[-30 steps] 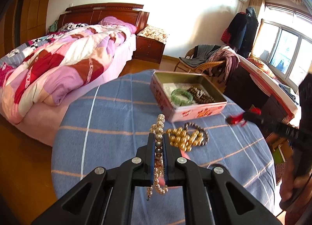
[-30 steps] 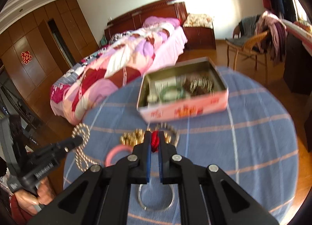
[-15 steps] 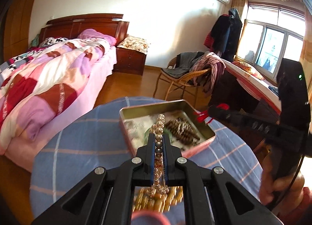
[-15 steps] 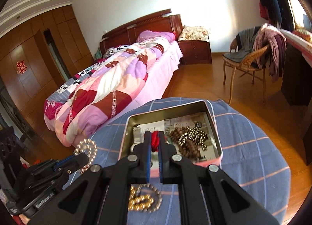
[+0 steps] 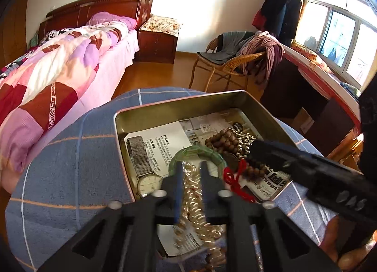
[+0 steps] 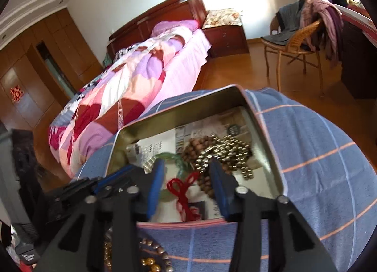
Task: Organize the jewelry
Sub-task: 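Carry the pearls and ribbon bangle into the pink tin and open both tools, then withdraw both tools from the tin back over the remaining jewelry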
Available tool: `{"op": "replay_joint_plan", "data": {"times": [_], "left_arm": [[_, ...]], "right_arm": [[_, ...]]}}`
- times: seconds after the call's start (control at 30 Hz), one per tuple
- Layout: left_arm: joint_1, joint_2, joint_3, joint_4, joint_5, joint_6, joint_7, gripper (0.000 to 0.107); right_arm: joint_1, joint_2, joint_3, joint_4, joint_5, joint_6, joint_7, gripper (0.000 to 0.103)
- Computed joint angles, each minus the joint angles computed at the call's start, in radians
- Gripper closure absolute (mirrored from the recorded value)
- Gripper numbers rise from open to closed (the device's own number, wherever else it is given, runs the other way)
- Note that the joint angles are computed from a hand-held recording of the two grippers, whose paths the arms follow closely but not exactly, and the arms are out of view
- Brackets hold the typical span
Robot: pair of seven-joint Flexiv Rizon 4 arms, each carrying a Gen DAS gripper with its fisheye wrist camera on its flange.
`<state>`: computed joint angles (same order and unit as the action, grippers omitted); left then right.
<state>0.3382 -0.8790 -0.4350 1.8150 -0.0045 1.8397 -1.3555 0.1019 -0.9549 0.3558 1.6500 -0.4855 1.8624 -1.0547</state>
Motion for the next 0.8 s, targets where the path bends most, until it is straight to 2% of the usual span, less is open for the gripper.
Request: {"op": "replay_joint_plan", "data": {"times": [0.07, 0.13, 0.23, 0.37, 0.5, 0.8], "left_arm": [[-0.008, 0.015, 0.012, 0.012, -0.005, 0.014, -0.009, 0.059], [0.011, 0.031, -0.002, 0.035, 0.005, 0.041, -0.026, 0.053], [0.025, 0.070, 0.013, 0.078, 0.016, 0.094, -0.077, 0.052], [0.016, 0.128, 0.074, 0.136, 0.023, 0.122, -0.140, 0.052], [-0.017, 0.184, 0.152, 0.217, 0.033, 0.144, -0.181, 0.052], [-0.012, 0.229, 0.176, 0.358, 0.072, 0.167, -0.282, 0.052]], "right_arm": [[0.003, 0.012, -0.009, 0.012, 0.022, 0.025, 0.011, 0.054], [0.022, 0.035, -0.040, 0.038, 0.048, 0.062, 0.022, 0.054], [0.041, 0.073, -0.074, 0.083, 0.066, 0.086, 0.037, 0.054], [0.097, 0.119, -0.140, 0.144, 0.105, 0.109, 0.040, 0.054], [0.097, 0.149, -0.137, 0.206, 0.113, 0.109, 0.050, 0.054], [0.139, 0.211, -0.169, 0.349, 0.163, 0.147, 0.038, 0.054]]}}
